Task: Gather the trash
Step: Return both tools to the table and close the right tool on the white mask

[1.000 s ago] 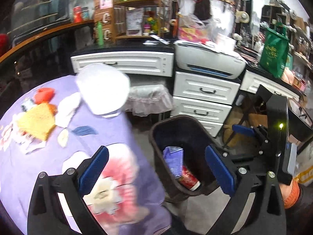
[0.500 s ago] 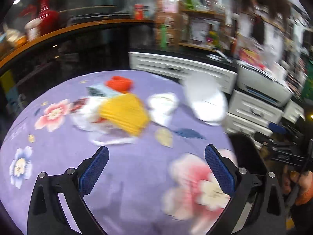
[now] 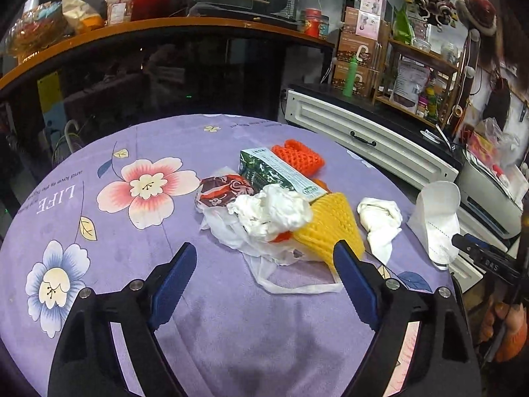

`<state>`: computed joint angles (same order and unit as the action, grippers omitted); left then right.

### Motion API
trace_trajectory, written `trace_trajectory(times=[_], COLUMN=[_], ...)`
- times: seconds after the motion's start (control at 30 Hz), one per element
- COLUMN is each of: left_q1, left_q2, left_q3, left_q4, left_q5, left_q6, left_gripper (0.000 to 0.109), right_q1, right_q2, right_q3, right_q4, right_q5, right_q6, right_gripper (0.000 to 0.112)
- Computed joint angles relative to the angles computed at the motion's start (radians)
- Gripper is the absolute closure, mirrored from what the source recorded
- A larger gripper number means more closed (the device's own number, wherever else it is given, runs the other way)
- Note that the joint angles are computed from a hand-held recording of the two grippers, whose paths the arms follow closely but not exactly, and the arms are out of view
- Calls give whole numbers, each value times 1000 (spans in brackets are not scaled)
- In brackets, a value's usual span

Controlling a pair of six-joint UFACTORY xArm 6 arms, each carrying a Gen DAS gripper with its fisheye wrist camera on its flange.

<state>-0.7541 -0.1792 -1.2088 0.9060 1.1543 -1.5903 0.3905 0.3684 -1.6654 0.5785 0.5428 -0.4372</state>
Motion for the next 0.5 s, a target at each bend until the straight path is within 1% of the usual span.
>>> trace_trajectory(times=[0.03, 0.07, 0.13, 0.17, 0.2, 0.23, 0.3, 0.37, 0.43, 0.47, 0.5], left_q1=[6, 12, 34, 43, 53, 63, 73, 87, 111, 125, 144], left_q2=[-7, -9, -16, -20, -21, -19, -10, 6, 28, 39, 46], left_q3=[9, 13, 25, 31, 34, 31, 21, 4, -14, -21, -23], left_q4=[3, 3, -6, -12, -18, -24, -24, -23, -47, -63, -82], left_q5=[-5, -7, -31, -45, -64, -77, -91, -112, -142, -155, -179], left_q6=[2, 4, 8, 6, 7, 13, 24, 42, 72, 81, 89], left_gripper=[26, 26, 26, 27, 29, 30, 31, 31, 31, 35, 42], right_q1=[-2, -5, -10, -10, -9, -8, -7, -4, 0, 1, 3], right_q2=[24, 46, 83, 92, 100, 109, 119, 121, 115, 107, 100], right_q3=[-32, -61, -109, -123, -134, -147, -165, -170, -166, -158, -153], right_q4=[1, 8, 39, 48, 53, 68, 95, 110, 125, 134, 144], right_q5=[15, 31, 66, 77, 85, 96, 120, 124, 123, 119, 117], right_q6=[19, 35, 47, 48, 49, 41, 25, 15, 0, -11, -20], right_gripper=[54, 57, 67, 70, 75, 78, 91, 96, 101, 102, 103])
